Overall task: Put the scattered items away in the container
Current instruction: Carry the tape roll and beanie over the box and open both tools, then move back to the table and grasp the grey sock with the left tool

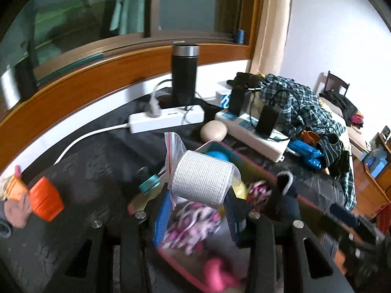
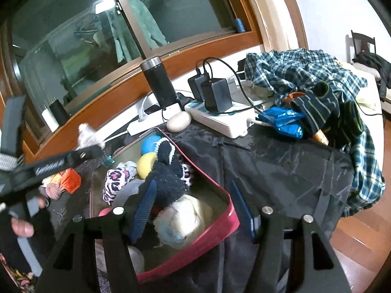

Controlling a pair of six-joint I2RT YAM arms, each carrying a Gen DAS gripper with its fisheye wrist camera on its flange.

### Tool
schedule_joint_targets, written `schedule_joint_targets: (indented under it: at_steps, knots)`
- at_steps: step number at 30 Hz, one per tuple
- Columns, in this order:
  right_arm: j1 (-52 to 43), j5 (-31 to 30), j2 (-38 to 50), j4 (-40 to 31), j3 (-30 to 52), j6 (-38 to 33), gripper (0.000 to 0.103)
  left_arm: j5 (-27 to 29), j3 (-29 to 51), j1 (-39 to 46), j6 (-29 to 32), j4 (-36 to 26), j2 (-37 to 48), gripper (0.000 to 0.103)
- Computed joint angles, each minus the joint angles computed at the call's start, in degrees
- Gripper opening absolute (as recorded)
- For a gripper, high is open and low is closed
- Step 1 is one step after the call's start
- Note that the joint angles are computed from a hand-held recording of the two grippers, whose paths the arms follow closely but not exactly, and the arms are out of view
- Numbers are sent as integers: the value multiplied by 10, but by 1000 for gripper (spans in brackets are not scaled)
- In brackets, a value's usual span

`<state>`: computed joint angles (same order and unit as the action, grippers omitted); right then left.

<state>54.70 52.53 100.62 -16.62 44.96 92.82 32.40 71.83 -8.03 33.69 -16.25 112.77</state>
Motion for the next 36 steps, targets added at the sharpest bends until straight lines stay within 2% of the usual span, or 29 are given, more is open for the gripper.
schedule_joint_targets:
  at_steps: [2,3,4,6,15,21,24,32,36]
  knots:
    - [1,-1,-1,7,-5,-3,66,-14,1,-16,-2,5,7,56]
    - [2,1,-2,8,-7,-3,66,-21,-4,-18,-8,19,9,73]
    - [3,3,-3,7,-9,-2,66,-27,-10,-18,-15,34,10,84]
    - [5,4,-3,7,-10,2,66,-31,-8,-11,-26,43,19,84]
    - [13,5,21,-7,26,0,66,-15,41,59,-28,5,47,84]
    - [29,20,45,-55,101,-19,66,12,79,125,-10,-31,62,84]
    - [31,24,62,-65,148,-55,67,23,109,161,-1,-54,77,84]
    - [25,2,136,-42,291,-181,75,60,270,281,7,-143,173,84]
    - [11,-24,187,-42,371,-219,77,57,420,337,-14,-209,272,84]
